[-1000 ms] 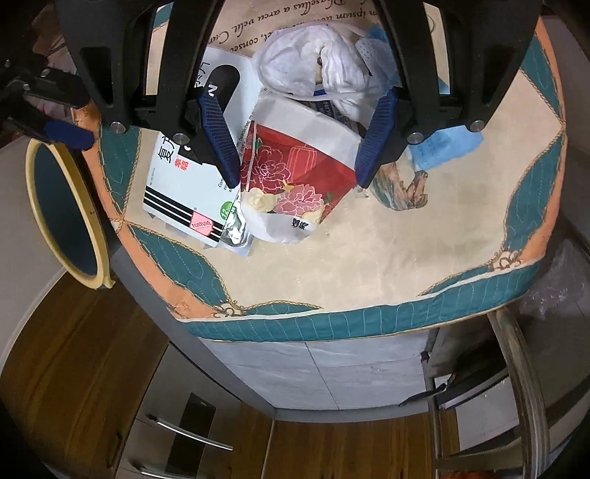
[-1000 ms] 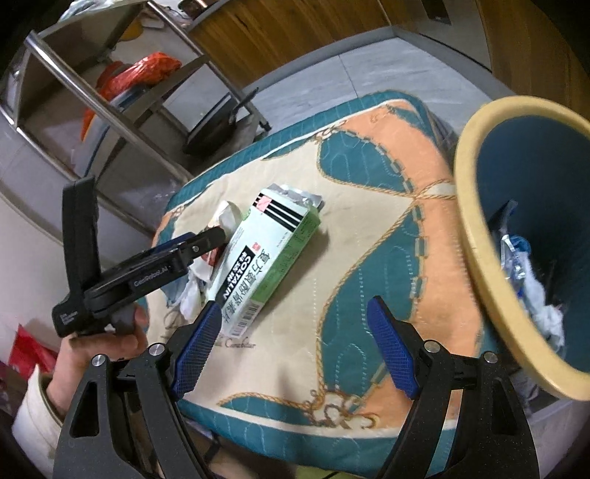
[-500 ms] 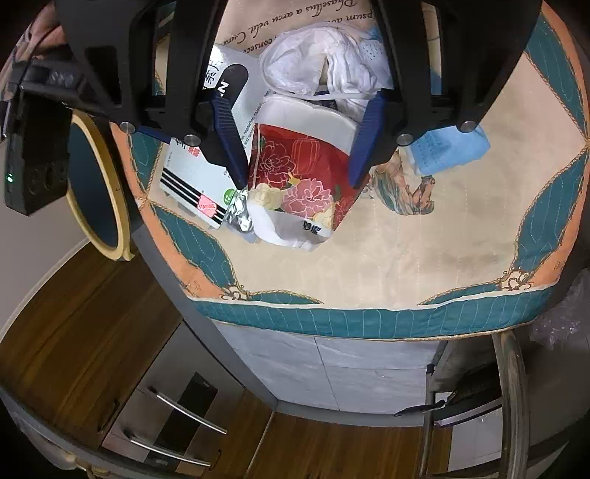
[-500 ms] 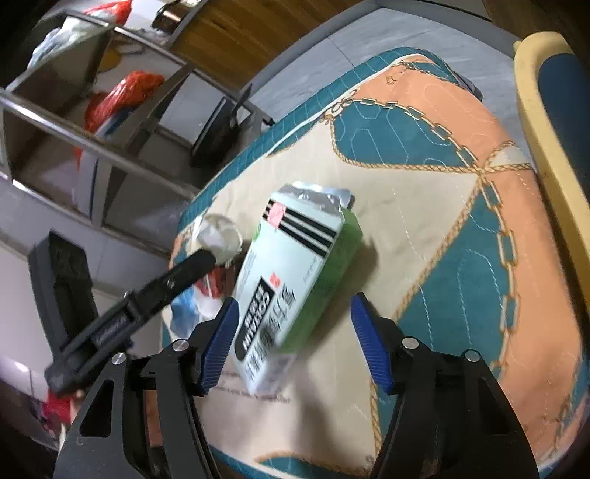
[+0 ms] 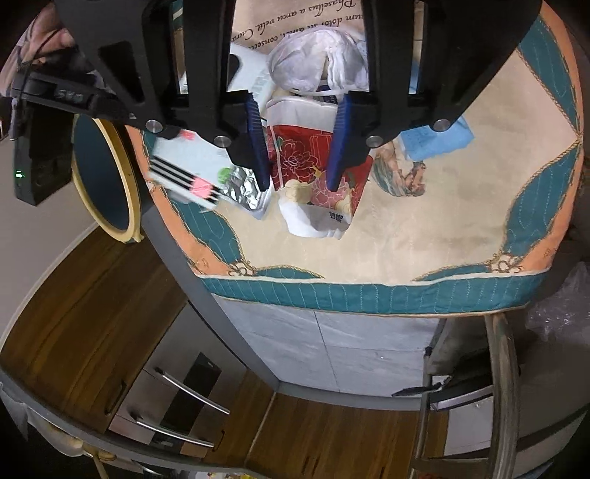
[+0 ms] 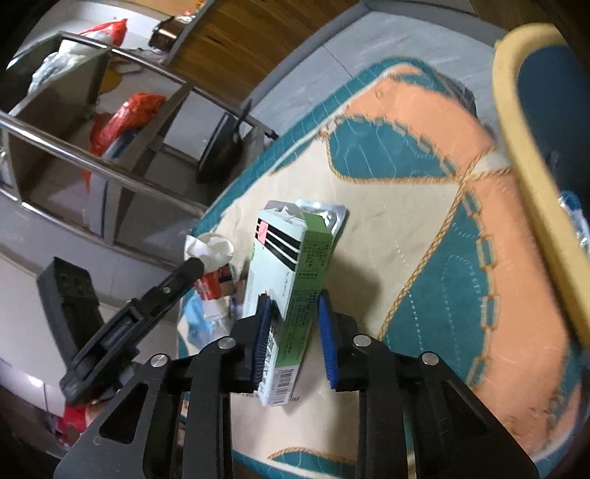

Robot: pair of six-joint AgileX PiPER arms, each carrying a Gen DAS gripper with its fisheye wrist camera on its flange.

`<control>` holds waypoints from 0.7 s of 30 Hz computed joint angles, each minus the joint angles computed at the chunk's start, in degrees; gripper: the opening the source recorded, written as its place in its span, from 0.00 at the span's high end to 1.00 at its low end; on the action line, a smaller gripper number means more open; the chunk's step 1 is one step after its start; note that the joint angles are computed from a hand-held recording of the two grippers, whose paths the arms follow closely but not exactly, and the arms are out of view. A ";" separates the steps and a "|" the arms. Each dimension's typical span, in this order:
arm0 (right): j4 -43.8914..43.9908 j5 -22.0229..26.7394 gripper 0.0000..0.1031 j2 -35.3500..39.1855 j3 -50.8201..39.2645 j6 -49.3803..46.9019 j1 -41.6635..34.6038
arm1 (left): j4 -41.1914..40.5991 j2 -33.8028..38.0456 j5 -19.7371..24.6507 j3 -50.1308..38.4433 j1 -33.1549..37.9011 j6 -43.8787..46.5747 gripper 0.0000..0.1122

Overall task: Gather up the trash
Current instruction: 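Grasp the white-green medicine box with the right gripper while the left grasps the red-white wrapper, then carry the medicine box over the bin with the right gripper while the left carries the wrapper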

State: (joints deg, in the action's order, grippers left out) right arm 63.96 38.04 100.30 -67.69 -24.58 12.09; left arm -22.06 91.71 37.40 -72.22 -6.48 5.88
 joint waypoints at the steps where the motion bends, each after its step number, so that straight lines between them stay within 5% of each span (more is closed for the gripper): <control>1: -0.39 0.10 0.77 -0.60 -0.07 0.27 -0.19 | 0.51 -0.09 0.01 -0.08 0.08 -1.01 0.74; 11: -7.89 1.37 0.79 -9.63 2.54 2.57 -2.28 | 1.43 -3.04 -2.33 1.83 1.33 -5.23 0.78; 21: -11.81 2.35 0.79 -15.12 5.52 2.30 -4.98 | -13.97 -6.23 -3.88 3.51 3.38 5.10 0.79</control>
State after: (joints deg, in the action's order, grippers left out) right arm 52.15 40.39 85.18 -62.17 -22.28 7.11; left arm -36.04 85.48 33.52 -68.70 -3.10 10.98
